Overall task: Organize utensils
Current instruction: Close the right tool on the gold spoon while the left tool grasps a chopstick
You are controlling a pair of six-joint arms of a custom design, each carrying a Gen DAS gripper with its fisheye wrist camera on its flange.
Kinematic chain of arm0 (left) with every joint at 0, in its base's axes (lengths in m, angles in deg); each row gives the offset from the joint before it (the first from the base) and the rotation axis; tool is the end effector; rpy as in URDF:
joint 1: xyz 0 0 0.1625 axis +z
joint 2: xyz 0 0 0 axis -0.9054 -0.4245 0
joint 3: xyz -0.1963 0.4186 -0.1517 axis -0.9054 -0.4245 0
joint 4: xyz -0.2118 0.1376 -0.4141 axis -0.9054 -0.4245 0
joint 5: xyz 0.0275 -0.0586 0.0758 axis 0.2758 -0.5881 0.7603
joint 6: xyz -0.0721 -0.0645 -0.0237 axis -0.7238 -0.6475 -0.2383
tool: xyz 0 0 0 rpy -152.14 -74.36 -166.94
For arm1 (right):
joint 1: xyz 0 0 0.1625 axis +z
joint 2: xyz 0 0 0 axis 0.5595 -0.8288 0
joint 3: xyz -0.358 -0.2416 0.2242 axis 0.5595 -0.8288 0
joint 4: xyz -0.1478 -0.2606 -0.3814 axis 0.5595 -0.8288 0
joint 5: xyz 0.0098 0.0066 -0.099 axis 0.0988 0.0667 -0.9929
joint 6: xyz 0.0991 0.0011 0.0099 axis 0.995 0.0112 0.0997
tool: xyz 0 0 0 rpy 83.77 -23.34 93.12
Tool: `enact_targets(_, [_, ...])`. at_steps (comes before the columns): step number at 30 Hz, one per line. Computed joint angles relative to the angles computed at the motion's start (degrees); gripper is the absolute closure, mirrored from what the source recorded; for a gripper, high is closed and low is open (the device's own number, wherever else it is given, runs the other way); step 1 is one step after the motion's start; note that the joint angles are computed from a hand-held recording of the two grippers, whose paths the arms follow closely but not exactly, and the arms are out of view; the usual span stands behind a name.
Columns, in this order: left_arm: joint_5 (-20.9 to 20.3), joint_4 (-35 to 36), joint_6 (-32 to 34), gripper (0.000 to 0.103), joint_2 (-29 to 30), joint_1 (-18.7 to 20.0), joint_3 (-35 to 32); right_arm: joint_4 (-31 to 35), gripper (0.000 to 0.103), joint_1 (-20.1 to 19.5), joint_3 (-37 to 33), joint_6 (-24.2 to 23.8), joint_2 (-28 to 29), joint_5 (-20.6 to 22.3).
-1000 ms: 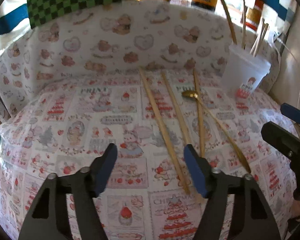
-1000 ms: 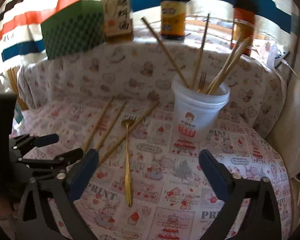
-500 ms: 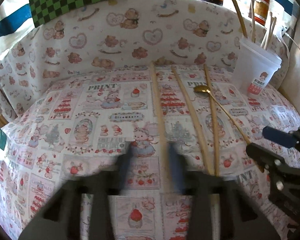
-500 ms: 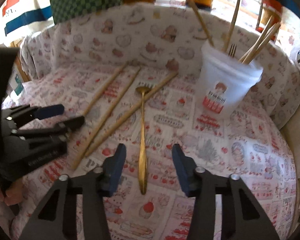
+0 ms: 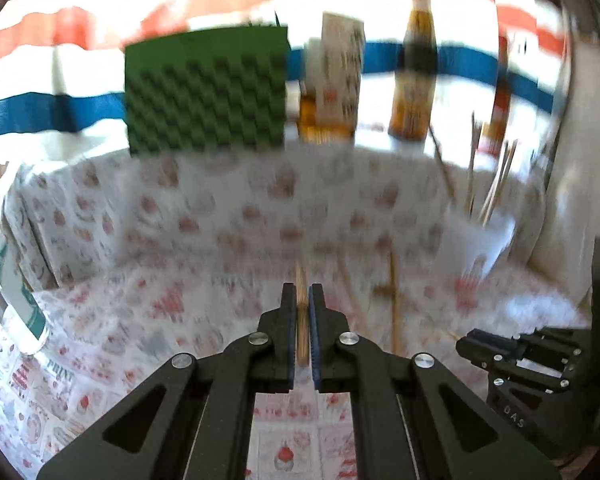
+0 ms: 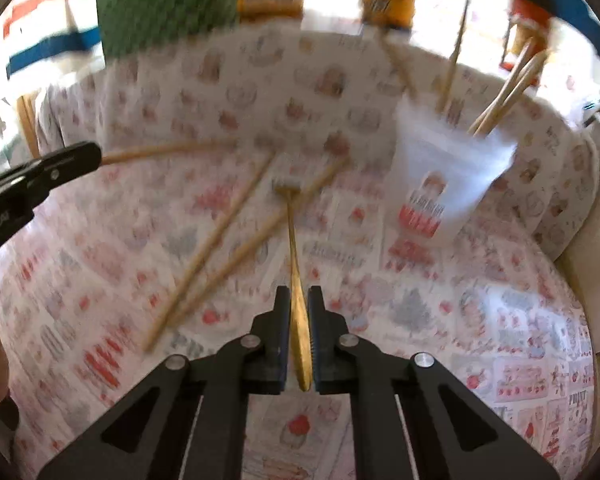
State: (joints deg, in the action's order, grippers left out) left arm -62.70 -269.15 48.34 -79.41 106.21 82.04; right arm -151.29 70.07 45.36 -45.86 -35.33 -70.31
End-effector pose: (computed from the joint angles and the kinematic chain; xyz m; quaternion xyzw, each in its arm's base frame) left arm -0.2743 -0.5186 0.1733 0.2674 0.8314 -0.4159 0.2536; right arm 0.2042 -0.5130 0.1860 0.1890 -0.8655 0.3254 0.3307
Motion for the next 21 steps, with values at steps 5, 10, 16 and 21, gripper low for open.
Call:
enact_targets(5, [-1.69,-11.02,4.62,0.098,-1.07,-0.78,1.15,-13.7,0.102,0.57,2.97,-2.53,-2.57,6.39])
enact_targets(10, [-2.76,-13.52,4.56,0.098,-2.32,-0.92,1.86,-17.04,0.102,0.61,4.29,-4.39,-5.14,9.92])
enact_targets(16, [-3.72,-13.61,4.05,0.098,-2.37,-0.72,1.91,0.22,0.079,-1.66,2.02,5.8,-7.29,10.67])
enact_targets(21, [-3.36,-14.24,4.11,0.098,-2.06,-0.86,1.96,11.44,0.077,-1.28,-0.82,8.51,-4.94,2.76])
